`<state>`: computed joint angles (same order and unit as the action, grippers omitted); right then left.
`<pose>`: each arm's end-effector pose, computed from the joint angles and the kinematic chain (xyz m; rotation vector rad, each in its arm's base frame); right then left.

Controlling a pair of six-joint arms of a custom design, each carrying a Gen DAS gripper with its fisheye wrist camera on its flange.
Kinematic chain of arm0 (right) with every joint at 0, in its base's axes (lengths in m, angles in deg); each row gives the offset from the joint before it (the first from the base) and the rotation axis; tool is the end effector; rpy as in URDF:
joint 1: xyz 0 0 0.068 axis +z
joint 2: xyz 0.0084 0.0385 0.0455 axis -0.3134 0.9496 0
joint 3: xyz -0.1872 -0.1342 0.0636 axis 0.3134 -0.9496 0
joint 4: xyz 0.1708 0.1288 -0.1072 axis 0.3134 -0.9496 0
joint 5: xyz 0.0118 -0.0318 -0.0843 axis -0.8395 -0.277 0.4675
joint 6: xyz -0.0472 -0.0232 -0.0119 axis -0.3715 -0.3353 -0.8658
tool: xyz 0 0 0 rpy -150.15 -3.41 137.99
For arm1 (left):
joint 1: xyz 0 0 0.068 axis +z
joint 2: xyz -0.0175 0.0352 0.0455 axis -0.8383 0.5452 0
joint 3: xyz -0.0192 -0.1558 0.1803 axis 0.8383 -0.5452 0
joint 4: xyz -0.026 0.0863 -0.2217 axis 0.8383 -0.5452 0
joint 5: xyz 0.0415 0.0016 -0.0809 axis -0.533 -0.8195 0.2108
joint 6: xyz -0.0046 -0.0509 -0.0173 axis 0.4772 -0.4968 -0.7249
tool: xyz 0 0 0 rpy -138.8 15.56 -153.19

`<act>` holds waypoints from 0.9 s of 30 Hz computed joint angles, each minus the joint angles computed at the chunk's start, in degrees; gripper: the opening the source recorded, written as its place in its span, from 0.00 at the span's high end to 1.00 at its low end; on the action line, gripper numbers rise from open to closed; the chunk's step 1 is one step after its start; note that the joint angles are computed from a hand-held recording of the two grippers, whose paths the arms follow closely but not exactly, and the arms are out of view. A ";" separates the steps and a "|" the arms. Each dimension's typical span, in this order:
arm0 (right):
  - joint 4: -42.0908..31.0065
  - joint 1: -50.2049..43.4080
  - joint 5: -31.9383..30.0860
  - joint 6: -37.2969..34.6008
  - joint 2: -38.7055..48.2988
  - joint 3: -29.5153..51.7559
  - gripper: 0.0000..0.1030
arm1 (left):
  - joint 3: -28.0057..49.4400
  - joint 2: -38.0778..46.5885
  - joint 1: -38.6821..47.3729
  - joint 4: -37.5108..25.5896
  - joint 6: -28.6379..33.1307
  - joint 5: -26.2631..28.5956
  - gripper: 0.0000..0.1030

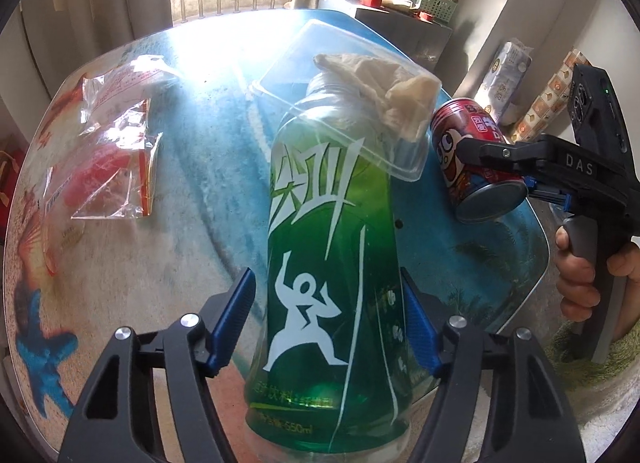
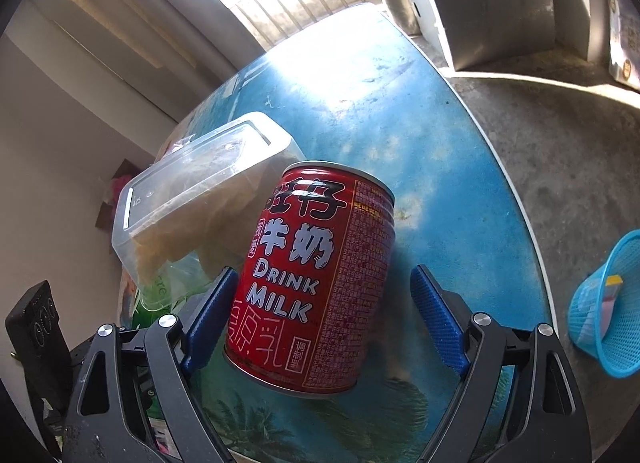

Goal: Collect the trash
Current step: 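Grasp the green bottle with the left tool while the right tool grasps the red can, then carry the green bottle with the left tool while the right tool carries the red can to the wastebasket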

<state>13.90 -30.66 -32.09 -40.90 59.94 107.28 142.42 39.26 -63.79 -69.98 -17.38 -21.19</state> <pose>0.2372 -0.0394 0.3223 0.6069 2.4728 0.5166 0.2625 -0.0443 0.3493 0.7918 2.5810 -0.4218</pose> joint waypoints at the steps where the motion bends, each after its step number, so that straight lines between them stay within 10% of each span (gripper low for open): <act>1: 0.37 0.30 0.12 0.13 0.41 0.08 0.23 | -0.44 0.01 0.39 0.00 -0.34 0.16 0.41; 11: -1.06 3.30 2.42 1.68 2.75 2.32 0.40 | -4.91 -3.79 3.80 -0.25 -0.53 1.55 0.41; 27: -4.95 6.55 9.17 4.30 -0.16 1.99 0.40 | -7.49 -8.21 12.65 -2.43 5.29 2.95 0.42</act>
<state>8.95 -24.11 -22.92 -36.60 59.78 109.27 134.93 31.06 -51.14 -72.41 -12.09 -18.24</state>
